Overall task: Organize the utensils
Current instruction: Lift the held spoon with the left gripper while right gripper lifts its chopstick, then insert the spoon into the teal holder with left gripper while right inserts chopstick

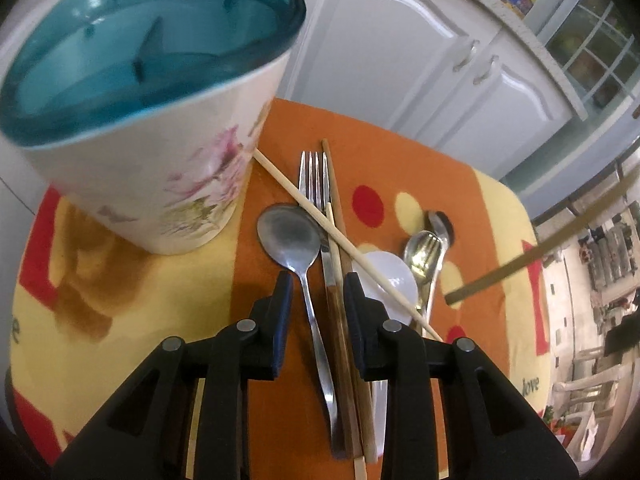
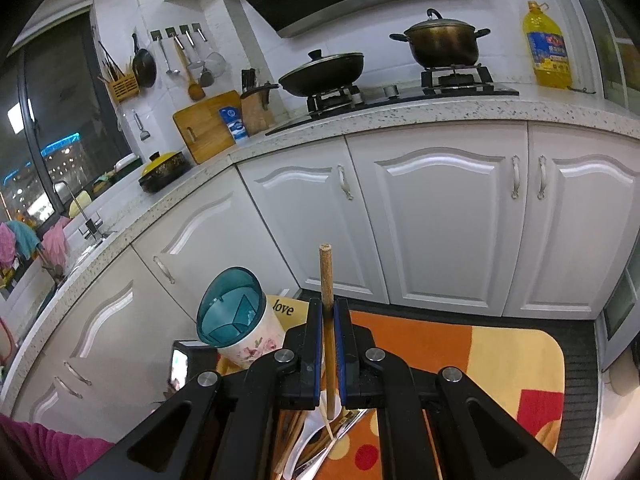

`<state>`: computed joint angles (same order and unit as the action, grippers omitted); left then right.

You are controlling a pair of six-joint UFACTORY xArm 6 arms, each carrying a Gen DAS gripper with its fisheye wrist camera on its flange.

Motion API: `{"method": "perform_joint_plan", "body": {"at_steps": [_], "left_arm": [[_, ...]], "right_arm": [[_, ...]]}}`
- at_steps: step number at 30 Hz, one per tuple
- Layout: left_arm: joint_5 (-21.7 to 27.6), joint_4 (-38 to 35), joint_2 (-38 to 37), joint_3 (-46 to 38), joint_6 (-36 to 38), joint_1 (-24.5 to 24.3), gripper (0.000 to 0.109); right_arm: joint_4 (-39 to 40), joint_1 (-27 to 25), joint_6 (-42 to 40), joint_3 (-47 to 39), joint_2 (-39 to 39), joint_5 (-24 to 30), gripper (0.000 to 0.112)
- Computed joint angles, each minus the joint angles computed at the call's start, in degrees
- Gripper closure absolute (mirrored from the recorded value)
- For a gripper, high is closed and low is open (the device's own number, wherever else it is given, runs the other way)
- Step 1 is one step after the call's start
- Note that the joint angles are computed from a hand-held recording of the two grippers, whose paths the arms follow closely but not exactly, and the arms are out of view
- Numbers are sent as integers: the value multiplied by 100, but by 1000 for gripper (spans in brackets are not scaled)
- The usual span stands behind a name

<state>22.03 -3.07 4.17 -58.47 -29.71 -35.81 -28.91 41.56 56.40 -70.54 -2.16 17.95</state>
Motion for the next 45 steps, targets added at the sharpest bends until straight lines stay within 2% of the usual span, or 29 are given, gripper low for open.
{"method": "perform_joint_plan", "body": {"at_steps": [3, 4, 7, 10, 15, 21, 34, 38, 45], "left_arm": [[-73, 168, 163, -98, -202, 47, 84], [-94, -12, 218, -132, -70, 57, 86], [-165, -481, 248, -99, 292, 53, 100], [-194, -316, 146, -13, 265, 14, 106], [-419, -874, -421, 454, 854, -75, 107], [-468, -1448, -1217, 859, 1513, -146, 108], [-333, -1565, -2142, 664, 1921, 101, 109], [-248, -1422, -2309, 413, 1973, 361, 109], [-250, -370, -2055, -178, 1357, 905, 109]], "right_arm": [[35, -20, -12, 29, -2, -27, 107], [57, -24, -25, 37, 3, -35, 107], [103, -33, -61, 67, 9, -51, 107], [134, -50, -75, 75, 10, -62, 107], [68, -51, -12, 62, 1, -80, 107], [-53, -5, 18, 0, -23, -52, 107], [-218, 191, -171, -670, 234, 174, 107], [-126, 223, -352, -1009, 418, 170, 107], [288, 296, -1033, -2264, 1228, 262, 107]]}}
